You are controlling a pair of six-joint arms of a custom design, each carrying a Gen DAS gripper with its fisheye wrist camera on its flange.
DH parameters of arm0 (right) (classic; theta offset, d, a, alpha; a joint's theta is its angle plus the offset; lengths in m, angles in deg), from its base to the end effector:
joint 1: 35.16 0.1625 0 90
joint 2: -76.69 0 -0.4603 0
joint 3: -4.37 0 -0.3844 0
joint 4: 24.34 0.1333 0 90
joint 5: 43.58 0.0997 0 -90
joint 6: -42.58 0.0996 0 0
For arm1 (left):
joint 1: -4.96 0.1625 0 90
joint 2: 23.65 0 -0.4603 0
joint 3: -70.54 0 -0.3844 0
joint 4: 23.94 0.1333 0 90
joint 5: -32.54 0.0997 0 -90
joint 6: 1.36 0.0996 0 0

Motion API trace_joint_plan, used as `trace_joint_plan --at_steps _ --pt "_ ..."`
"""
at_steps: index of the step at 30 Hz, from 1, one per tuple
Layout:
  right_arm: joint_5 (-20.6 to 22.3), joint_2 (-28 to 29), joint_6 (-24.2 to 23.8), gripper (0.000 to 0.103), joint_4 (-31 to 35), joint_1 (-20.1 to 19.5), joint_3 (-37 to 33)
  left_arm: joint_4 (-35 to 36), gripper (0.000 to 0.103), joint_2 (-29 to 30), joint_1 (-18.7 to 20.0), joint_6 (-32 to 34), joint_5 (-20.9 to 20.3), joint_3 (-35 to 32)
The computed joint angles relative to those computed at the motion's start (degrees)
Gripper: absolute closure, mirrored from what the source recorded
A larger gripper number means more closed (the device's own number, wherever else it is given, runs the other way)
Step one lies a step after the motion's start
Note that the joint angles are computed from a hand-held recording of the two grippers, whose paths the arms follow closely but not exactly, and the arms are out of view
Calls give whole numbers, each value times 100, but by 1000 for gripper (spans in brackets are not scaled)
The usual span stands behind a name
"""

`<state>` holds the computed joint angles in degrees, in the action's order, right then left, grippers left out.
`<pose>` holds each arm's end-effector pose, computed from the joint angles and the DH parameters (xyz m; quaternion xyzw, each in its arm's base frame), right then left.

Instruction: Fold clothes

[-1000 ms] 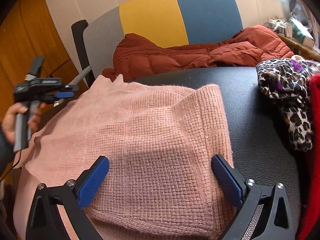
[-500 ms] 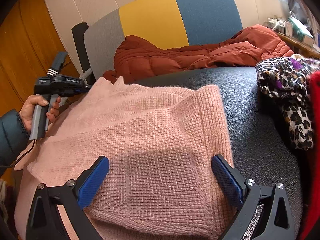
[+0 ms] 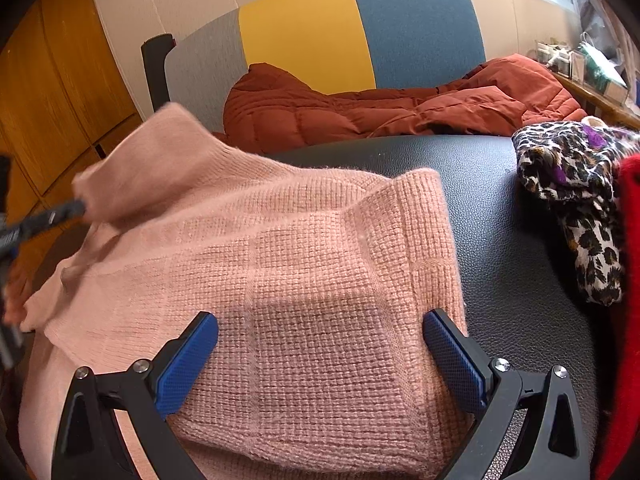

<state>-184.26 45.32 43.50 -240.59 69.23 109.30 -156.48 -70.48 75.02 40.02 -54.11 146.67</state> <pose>0.2067 -0.5792 0.0745 -0.0936 -0.8266 0.4486 0.3267 -0.1318 -0.7713 0.2361 0.5034 0.8558 -0.1078 0.0500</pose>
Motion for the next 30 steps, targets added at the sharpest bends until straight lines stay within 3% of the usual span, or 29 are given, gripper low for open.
trace_joint_plan --at_steps 7,12,15,17,21,25,29,30 --pt "-222 37 11 0 270 32 -121 -309 100 -221 250 -694 347 519" --pt "-277 37 31 0 372 38 -156 90 89 -183 706 -2486 -678 104" --pt "-287 0 138 0 501 62 -136 148 83 -148 819 -2978 -1127 -73" --pt "-140 -97 238 0 583 79 -80 244 77 -107 773 -2995 -1131 -167" --pt "672 -254 222 2 261 152 -87 490 75 26 624 -2933 -905 -331" --pt "1241 -160 165 20 846 186 -593 522 77 128 485 -2789 -527 -293" --pt "1353 55 279 39 1630 105 -1156 357 93 169 425 -2588 -356 -195" --pt "1348 115 316 52 1807 79 -1287 241 98 152 397 -2553 -258 -131"
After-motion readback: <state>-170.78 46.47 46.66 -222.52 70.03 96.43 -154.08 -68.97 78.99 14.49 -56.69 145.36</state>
